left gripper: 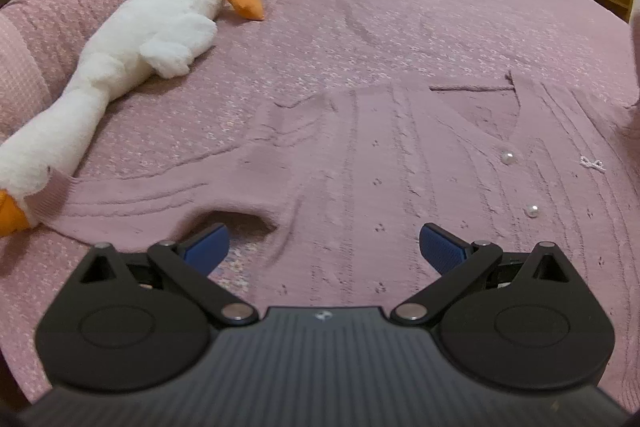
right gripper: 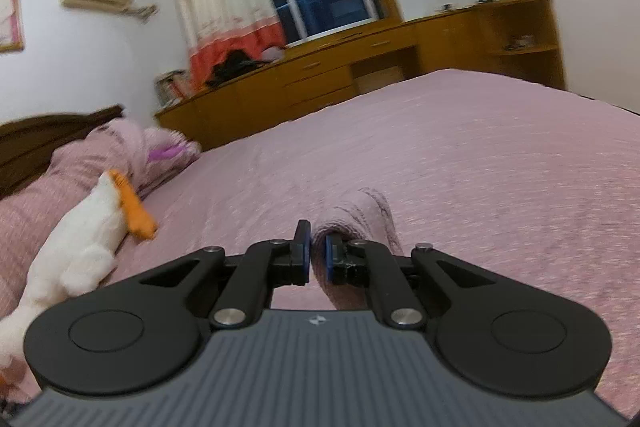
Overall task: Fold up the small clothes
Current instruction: 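Lift the sleeve with the right gripper, lay it across the body, open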
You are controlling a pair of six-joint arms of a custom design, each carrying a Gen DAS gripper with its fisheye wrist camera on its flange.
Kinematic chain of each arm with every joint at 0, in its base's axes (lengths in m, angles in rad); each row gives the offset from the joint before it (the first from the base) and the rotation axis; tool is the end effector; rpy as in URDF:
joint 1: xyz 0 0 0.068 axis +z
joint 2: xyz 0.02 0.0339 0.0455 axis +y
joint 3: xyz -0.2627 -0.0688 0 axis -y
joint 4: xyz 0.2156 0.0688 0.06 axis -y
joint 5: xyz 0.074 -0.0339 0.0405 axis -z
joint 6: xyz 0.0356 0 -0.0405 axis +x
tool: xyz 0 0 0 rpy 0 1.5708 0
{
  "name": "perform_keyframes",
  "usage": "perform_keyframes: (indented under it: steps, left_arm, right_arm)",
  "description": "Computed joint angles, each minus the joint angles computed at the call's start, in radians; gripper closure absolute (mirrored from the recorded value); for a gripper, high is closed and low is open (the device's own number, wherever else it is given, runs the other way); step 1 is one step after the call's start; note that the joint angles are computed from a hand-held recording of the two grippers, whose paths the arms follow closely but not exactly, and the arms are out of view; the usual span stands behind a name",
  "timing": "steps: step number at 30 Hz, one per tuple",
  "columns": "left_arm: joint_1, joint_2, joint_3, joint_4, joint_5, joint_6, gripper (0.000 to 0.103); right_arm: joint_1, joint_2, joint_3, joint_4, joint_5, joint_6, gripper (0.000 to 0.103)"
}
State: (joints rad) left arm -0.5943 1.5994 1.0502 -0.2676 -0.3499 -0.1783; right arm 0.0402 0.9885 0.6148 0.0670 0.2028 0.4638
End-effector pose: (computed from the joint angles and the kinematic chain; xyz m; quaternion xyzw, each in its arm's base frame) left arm 0.2689 -0.1670 0.2364 0.1264 0.9091 0.0133 0.3968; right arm 0.2021 0.0010 0.2772 0.2272 0.7722 0.0675 0.5896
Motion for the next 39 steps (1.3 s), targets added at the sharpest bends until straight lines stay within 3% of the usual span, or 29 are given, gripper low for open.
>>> perform_keyframes:
  steps: [5, 15, 19, 24, 26, 29, 34, 39]
  left_arm:
    - [0.028, 0.012, 0.0, 0.023, 0.023, 0.007, 0.0]
    - [0.073, 0.036, -0.013, 0.077, 0.06, 0.027, 0.0]
    - [0.082, 0.045, -0.02, 0.086, 0.071, 0.035, 0.0]
    - [0.083, 0.051, -0.024, 0.087, 0.082, 0.034, 0.0]
    - [0.079, 0.053, -0.024, 0.085, 0.084, 0.031, 0.0]
    - [0.07, 0.048, -0.027, 0.087, 0.087, 0.029, 0.0]
    - [0.051, 0.039, -0.033, 0.092, 0.085, 0.033, 0.0]
    - [0.027, 0.031, -0.032, 0.093, 0.087, 0.033, 0.0]
  right_arm:
    - [0.242, 0.172, 0.065, 0.039, 0.159, 0.033, 0.095]
    - [0.35, 0.612, 0.103, 0.236, 0.103, 0.088, 0.095]
    - [0.352, 0.716, 0.113, 0.272, 0.015, 0.131, 0.094]
    - [0.332, 0.789, 0.157, 0.24, -0.103, 0.202, 0.07]
    - [0.336, 0.792, 0.144, 0.269, -0.123, 0.215, 0.05]
    - [0.343, 0.745, 0.104, 0.275, -0.149, 0.231, 0.039]
    - [0.35, 0.544, 0.034, 0.145, -0.169, 0.242, 0.031]
    - [0.375, 0.353, -0.04, 0.046, -0.095, 0.199, 0.029]
